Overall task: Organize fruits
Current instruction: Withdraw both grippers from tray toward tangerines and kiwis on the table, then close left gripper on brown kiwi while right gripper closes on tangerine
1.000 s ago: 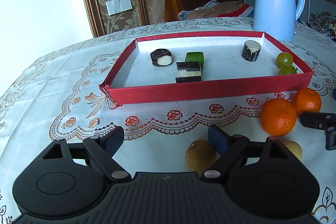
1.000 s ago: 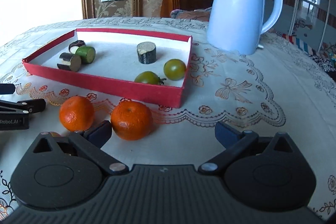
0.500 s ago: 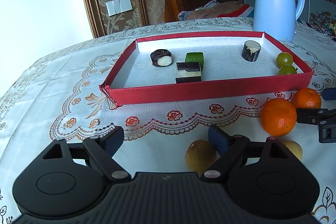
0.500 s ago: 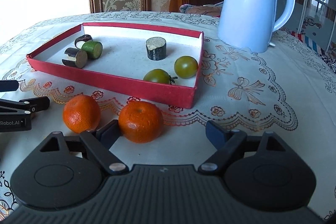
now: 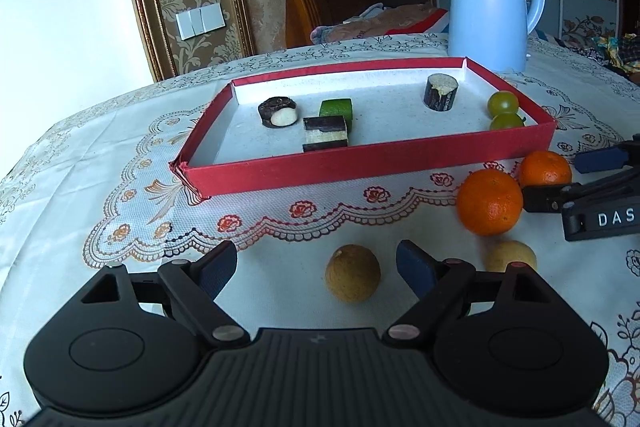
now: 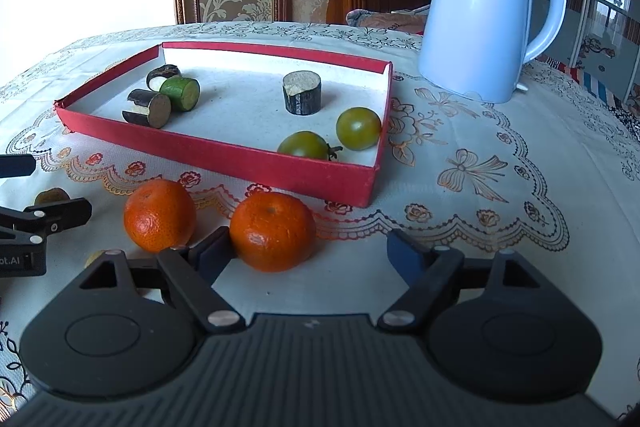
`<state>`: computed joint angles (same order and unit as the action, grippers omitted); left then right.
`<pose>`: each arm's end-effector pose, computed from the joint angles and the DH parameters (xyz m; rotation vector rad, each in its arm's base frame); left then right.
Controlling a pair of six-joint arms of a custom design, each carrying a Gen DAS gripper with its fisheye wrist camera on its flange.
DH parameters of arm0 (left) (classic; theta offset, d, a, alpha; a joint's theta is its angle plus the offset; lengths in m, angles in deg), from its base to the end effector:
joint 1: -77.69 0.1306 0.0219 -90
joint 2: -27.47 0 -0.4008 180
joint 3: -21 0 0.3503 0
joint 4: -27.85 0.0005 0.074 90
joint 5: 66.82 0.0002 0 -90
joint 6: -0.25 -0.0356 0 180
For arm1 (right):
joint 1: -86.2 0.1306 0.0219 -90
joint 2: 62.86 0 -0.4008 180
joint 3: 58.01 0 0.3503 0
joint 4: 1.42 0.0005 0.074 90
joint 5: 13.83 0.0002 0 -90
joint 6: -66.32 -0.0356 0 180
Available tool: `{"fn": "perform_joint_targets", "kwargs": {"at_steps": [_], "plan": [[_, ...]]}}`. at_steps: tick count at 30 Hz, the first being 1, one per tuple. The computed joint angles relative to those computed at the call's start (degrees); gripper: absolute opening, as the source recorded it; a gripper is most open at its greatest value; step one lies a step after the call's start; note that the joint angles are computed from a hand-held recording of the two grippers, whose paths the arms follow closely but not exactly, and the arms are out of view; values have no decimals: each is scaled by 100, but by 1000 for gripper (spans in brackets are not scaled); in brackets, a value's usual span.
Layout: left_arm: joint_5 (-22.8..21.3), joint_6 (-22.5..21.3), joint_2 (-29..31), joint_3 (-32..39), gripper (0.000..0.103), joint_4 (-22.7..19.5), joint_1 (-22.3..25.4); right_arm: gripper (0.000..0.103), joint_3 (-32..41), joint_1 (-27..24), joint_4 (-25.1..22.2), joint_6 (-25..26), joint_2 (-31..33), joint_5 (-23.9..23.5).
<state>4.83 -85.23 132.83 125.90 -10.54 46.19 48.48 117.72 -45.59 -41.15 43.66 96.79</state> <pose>0.4849 -0.2846 0.4465 0.3482 2.1810 0.0124 0.4867 0.2832 0.4397 -0.1047 2.2794 0.0218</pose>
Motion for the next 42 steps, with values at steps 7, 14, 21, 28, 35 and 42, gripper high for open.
{"fn": "perform_joint_targets", "kwargs": {"at_steps": [7,14,21,28,35,42], "plan": [[71,85,-54,-89,87,35,1,83,10,11,-2,-1,13,17],[319,141,-67,-104,64,75,38,84,43,8,-44,20,29,32],[451,179,-82,-125,48,117,35,74,-19,-1,75,61,-7,-86],[455,48,-98,-161,34,186,-30,54,-51,51,206,231,-19,-138],[448,86,-84,-144,34,178,-26,40,-82,130,330,492,-17,-78],[420,99,-87,-151,34,185,-28,40,-100,134,366,532,-25,-39]]}}
